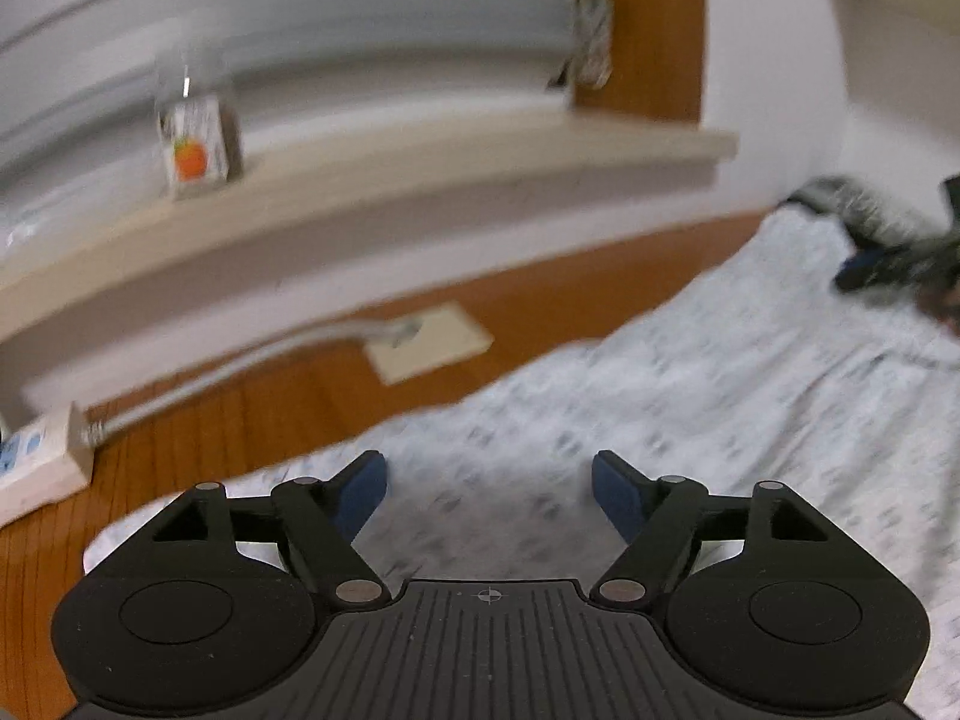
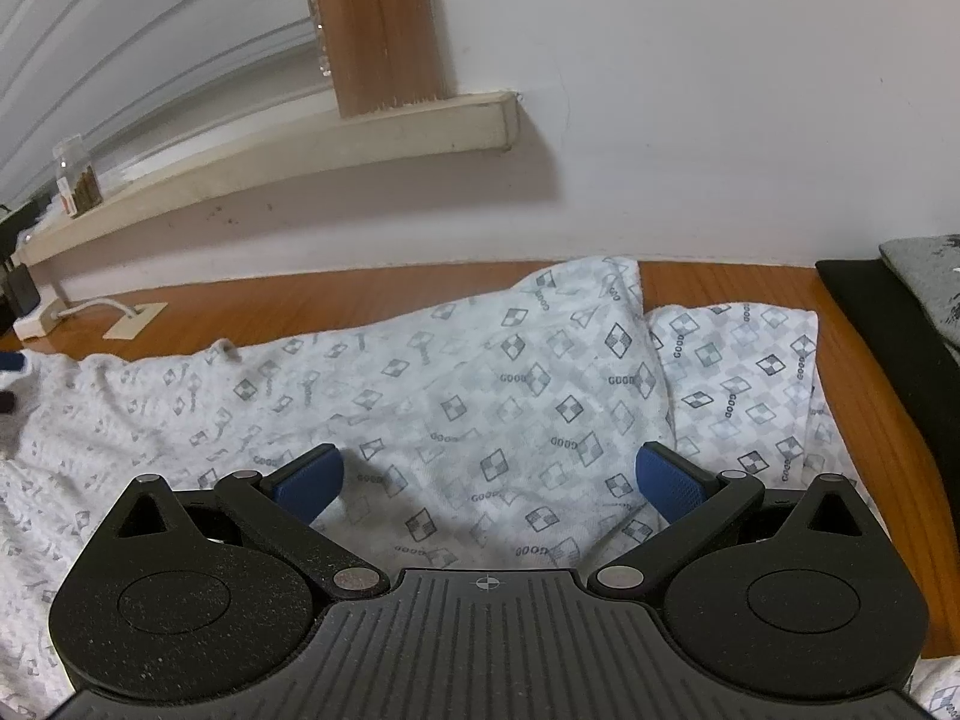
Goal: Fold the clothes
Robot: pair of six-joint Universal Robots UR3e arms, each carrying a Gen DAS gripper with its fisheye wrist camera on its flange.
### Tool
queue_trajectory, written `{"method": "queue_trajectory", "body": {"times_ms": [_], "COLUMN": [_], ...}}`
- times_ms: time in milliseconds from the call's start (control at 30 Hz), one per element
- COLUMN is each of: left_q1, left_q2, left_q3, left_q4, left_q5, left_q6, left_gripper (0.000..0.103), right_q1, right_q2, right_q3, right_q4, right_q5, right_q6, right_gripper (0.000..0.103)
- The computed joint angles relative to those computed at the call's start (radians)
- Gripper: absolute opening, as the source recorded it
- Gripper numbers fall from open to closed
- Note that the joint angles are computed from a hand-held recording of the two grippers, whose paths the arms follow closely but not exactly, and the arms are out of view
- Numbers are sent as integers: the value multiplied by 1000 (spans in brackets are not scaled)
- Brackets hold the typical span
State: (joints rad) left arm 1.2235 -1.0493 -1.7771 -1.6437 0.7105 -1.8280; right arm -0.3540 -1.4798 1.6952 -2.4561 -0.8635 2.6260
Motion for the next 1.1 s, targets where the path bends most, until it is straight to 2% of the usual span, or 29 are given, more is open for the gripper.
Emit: {"method": "queue_trajectory", "body": {"times_ms": [100, 167, 233, 300, 367, 433, 467, 533, 700, 867, 1000, 1100], "left_q1": [31, 46, 62, 85, 105, 128, 140, 156, 130, 62, 58, 79], "left_q2": [-20, -40, -39, -32, -24, -15, -12, -12, -39, -112, -125, -117], "left_q3": [4, 25, 29, 29, 21, 11, 7, 9, 6, 0, 13, 25], "left_q4": [-17, -49, -64, -86, -103, -120, -127, -133, -61, 132, 136, 90], "left_q5": [-5, 2, 10, 6, -2, -16, -23, -28, -21, 0, 3, -3], "left_q6": [4, 19, 38, 68, 96, 126, 137, 139, 92, -51, -56, -33], "left_gripper": [78, 78, 78, 78, 79, 79, 80, 80, 82, 83, 83, 83], "right_q1": [7, -6, 49, 130, 195, 243, 263, 300, 327, 366, 386, 380], "right_q2": [-62, -110, -127, -119, -100, -73, -59, -29, 15, 38, 46, 43], "right_q3": [73, 133, 133, 139, 129, 100, 85, 55, 9, 2, 5, 13], "right_q4": [-111, -150, -133, -185, -204, -176, -169, -159, -121, -172, -203, -207], "right_q5": [14, 131, 125, 73, 36, 20, -1, -53, -128, -204, -239, -231], "right_q6": [16, 21, 3, 19, 32, 24, 20, 13, 27, 88, 127, 132], "right_gripper": [103, 103, 103, 101, 92, 72, 70, 70, 70, 71, 73, 74]}}
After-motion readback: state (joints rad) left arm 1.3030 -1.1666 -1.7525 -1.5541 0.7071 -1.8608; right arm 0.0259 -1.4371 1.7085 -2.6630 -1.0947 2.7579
